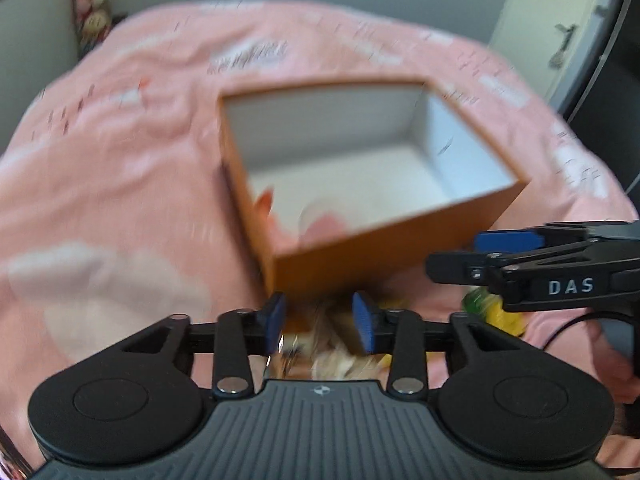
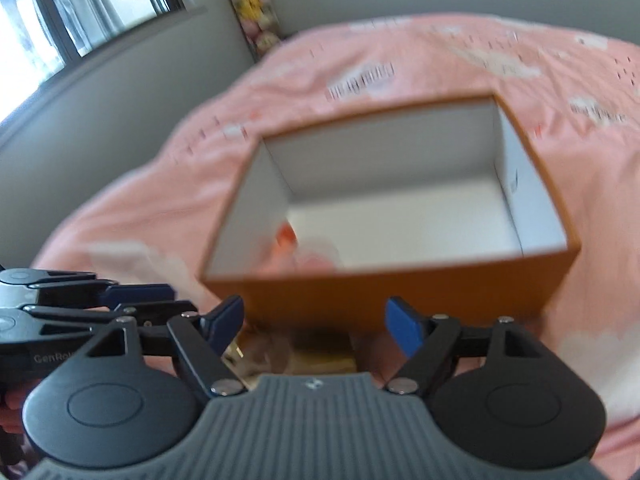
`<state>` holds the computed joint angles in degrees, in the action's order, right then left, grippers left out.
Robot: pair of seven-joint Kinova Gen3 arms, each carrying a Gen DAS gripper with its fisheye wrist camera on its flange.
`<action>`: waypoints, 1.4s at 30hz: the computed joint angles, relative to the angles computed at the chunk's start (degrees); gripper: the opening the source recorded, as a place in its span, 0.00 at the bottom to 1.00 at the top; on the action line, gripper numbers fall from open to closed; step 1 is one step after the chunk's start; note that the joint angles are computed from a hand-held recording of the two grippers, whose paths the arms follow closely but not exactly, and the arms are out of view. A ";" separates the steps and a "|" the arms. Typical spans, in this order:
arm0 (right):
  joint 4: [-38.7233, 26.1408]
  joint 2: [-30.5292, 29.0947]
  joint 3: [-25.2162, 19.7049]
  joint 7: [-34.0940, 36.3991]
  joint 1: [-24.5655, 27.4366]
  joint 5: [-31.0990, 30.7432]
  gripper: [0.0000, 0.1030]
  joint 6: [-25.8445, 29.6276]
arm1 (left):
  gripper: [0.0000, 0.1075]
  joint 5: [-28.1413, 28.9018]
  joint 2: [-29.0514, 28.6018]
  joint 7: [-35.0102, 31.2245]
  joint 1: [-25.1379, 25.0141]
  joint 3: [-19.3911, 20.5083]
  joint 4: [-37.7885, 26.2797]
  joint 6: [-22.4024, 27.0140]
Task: Organize rigid objects
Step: 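Withdraw both tools from the box toward the remaining objects, then grasp the gold round tin with left tool while right tool grasps the gold cube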
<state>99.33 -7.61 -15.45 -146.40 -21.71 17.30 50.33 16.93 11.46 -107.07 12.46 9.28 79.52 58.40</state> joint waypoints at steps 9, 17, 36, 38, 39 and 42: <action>-1.17 7.29 3.11 8.83 -2.57 -6.55 0.75 2.43 | 0.55 -4.02 2.05 5.36 1.43 -0.31 3.76 -3.06; -1.38 9.93 4.61 12.66 -3.68 -7.10 0.75 2.44 | 0.51 -1.54 4.65 6.48 0.37 -0.07 2.30 -2.01; -5.01 15.80 6.89 19.65 -3.73 -8.65 0.74 2.58 | 0.33 -3.43 9.71 12.23 0.49 -0.76 -3.09 3.50; -5.40 16.44 7.16 20.52 -3.63 -9.06 0.73 2.79 | 0.33 -4.15 10.13 12.60 0.93 -0.75 -3.52 3.82; -5.50 16.70 7.27 20.83 -3.58 -9.38 0.73 2.76 | 0.31 -4.60 10.19 12.75 1.21 -0.77 -3.58 3.89; -5.30 16.92 7.42 22.45 -2.90 -11.53 0.62 2.14 | 0.29 -5.04 9.66 12.73 1.47 -0.69 -2.93 3.27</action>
